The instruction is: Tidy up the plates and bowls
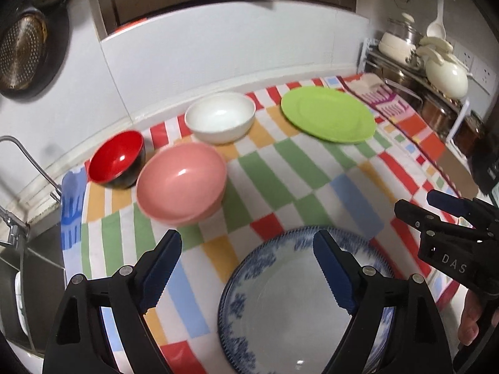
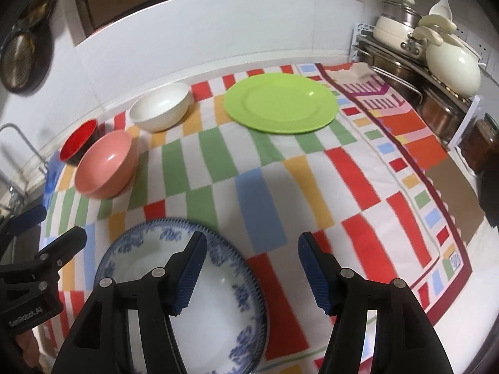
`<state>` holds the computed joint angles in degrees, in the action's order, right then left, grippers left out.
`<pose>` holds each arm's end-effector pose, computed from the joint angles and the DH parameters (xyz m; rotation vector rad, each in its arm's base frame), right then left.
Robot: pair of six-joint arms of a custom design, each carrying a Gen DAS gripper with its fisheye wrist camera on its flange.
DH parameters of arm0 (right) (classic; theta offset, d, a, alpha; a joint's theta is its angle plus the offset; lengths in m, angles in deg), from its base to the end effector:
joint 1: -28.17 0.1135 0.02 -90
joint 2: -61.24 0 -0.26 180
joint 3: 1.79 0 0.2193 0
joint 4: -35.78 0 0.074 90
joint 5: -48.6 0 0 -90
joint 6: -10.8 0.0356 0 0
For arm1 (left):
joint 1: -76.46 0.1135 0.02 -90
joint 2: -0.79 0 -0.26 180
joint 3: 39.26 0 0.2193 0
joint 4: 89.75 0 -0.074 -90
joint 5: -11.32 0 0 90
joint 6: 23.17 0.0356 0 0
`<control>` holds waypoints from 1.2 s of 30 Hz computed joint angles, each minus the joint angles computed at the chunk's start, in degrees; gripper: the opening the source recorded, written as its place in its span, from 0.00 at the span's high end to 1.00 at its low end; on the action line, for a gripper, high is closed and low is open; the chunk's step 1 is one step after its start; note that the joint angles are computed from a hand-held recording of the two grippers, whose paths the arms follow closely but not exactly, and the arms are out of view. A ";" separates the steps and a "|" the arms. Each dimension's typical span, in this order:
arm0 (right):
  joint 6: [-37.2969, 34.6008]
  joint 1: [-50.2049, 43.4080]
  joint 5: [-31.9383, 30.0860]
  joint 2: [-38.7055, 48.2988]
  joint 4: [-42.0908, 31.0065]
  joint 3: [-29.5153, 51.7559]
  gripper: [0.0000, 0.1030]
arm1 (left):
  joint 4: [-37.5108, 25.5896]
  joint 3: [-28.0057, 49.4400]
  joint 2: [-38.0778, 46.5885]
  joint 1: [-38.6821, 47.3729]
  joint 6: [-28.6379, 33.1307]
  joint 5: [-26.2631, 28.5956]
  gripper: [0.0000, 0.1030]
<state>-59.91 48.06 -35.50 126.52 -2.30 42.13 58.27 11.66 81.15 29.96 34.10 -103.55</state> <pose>0.1622 0.0548 0.1756 0.0230 2.6035 0.1121 0.1611 -0.1480 0.1687 0.1596 2.4876 0.0186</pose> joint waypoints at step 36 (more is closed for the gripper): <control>-32.62 -29.82 -16.19 45.86 -2.35 48.40 0.40 | -16.35 64.68 48.08 10.03 5.74 4.68 0.20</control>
